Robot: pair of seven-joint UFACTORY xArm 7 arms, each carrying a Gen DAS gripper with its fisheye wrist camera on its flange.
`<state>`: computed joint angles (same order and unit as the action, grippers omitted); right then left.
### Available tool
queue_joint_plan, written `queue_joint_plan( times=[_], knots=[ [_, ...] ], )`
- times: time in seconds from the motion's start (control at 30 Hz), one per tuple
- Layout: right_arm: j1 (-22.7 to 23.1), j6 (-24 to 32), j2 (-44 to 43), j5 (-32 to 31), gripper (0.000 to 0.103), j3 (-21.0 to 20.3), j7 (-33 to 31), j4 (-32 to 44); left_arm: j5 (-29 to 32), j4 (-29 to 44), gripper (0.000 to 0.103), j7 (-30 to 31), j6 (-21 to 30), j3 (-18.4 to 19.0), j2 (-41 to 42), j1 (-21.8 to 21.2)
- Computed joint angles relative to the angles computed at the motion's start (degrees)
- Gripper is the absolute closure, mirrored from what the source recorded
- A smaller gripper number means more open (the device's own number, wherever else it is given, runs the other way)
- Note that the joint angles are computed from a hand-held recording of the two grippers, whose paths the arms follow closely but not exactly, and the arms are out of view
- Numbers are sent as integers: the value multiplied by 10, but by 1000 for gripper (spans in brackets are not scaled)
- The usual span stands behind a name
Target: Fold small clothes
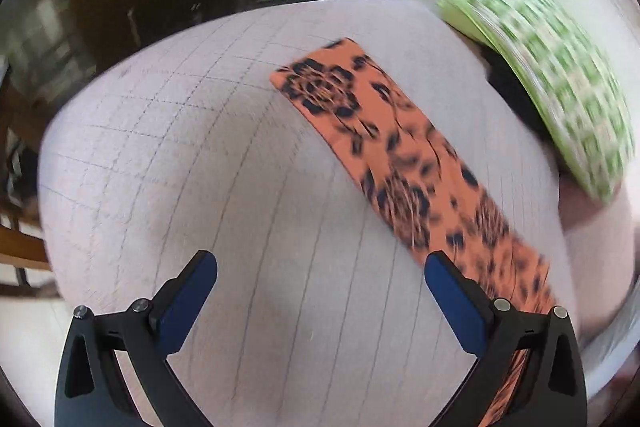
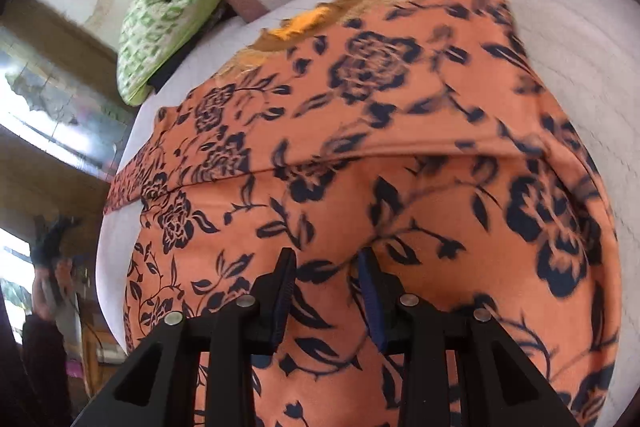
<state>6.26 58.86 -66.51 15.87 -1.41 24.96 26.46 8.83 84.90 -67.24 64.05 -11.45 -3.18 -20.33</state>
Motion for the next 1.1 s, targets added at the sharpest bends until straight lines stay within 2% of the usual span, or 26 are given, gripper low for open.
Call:
queue_joint_plan(
  times=[0.1, 0.17, 0.3, 0.37, 0.43, 0.57, 0.63, 0.7, 0.77, 0.8, 0.87, 0.97, 1.1],
  knots=[
    [7, -14, 21, -10, 68, 12, -13, 8, -67, -31, 2, -12, -72, 21, 2, 17],
    [10, -22, 32, -21, 68, 19, -23, 13, -96, -59, 13, -25, -132, 28, -2, 28],
    [16, -32, 46, -33, 68, 26, -34, 20, -149, -79, 30, -11, -210, 35, 14, 39],
    [18, -43, 52, -34, 68, 29, -35, 19, -170, -87, 43, -2, -242, 37, 25, 43],
    [20, -51, 58, -35, 68, 29, -37, 20, -166, -94, 44, -7, -278, 37, 34, 45],
    [22, -62, 65, -38, 68, 31, -37, 21, -146, -85, 44, -8, -319, 39, 59, 47],
    [23, -66, 68, -41, 68, 33, -38, 22, -126, -65, 47, -12, -310, 41, 76, 44],
    [23, -71, 72, -43, 68, 34, -37, 22, -94, -43, 57, -21, -292, 44, 91, 40],
    [24, -77, 76, -43, 68, 33, -37, 23, -81, -37, 88, -22, -290, 47, 98, 38],
    [24, -80, 77, -43, 68, 32, -36, 22, -87, -42, 95, -17, -290, 48, 97, 41],
    [24, -87, 77, -41, 68, 31, -35, 20, -84, -44, 97, -28, -291, 50, 97, 40],
    [22, -95, 76, -44, 68, 33, -32, 18, -21, -19, 97, -51, -269, 51, 98, 24],
    [6, -113, 61, -55, 68, 36, -16, 19, 15, 75, 98, -12, -222, 36, 125, -2]
  ],
)
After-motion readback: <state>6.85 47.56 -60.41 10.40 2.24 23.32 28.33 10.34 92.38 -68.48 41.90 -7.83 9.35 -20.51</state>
